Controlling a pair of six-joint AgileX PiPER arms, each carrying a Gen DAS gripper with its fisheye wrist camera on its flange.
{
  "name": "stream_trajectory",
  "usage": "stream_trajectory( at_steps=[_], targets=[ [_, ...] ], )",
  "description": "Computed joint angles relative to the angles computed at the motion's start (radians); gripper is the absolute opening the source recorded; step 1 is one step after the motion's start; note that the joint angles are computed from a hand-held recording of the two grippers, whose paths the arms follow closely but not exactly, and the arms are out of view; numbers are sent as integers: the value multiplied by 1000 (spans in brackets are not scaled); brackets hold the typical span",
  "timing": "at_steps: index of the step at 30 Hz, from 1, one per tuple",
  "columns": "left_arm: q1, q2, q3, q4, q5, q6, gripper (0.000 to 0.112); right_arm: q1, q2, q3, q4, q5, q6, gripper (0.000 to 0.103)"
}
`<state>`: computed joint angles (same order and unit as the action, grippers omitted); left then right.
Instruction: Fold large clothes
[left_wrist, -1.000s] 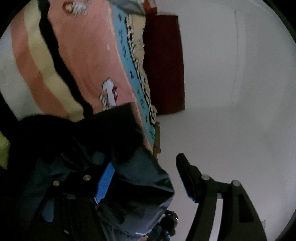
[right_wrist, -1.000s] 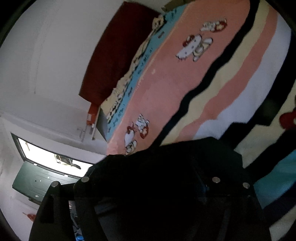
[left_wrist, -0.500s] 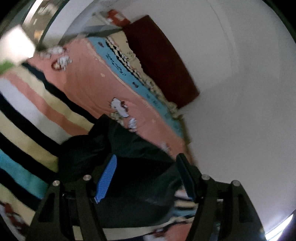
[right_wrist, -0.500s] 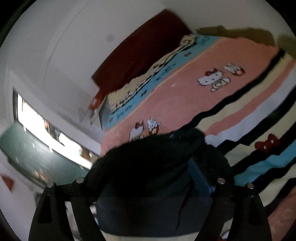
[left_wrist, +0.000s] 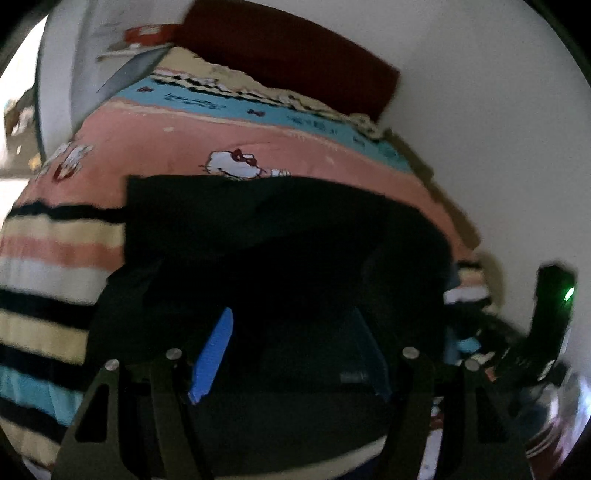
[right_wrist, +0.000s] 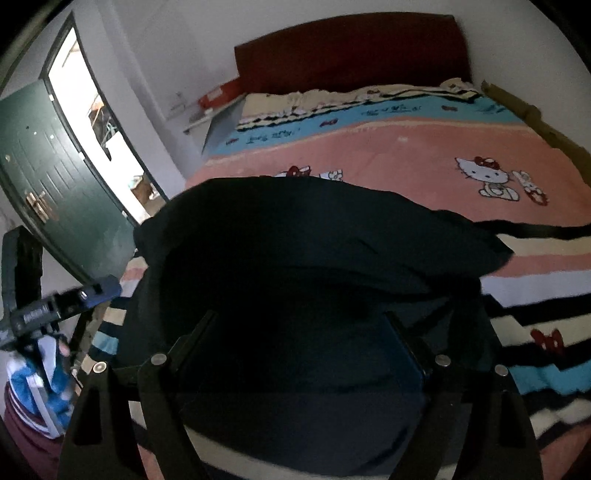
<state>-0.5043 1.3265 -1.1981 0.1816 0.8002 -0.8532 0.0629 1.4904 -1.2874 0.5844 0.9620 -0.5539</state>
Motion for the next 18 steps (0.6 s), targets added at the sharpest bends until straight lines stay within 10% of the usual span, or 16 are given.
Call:
stream_trajectory(
  at_steps=[18],
  targets=[
    [198,655,-565,-38,127,257,73,139,579,-599,-309,46,232,93]
  ],
)
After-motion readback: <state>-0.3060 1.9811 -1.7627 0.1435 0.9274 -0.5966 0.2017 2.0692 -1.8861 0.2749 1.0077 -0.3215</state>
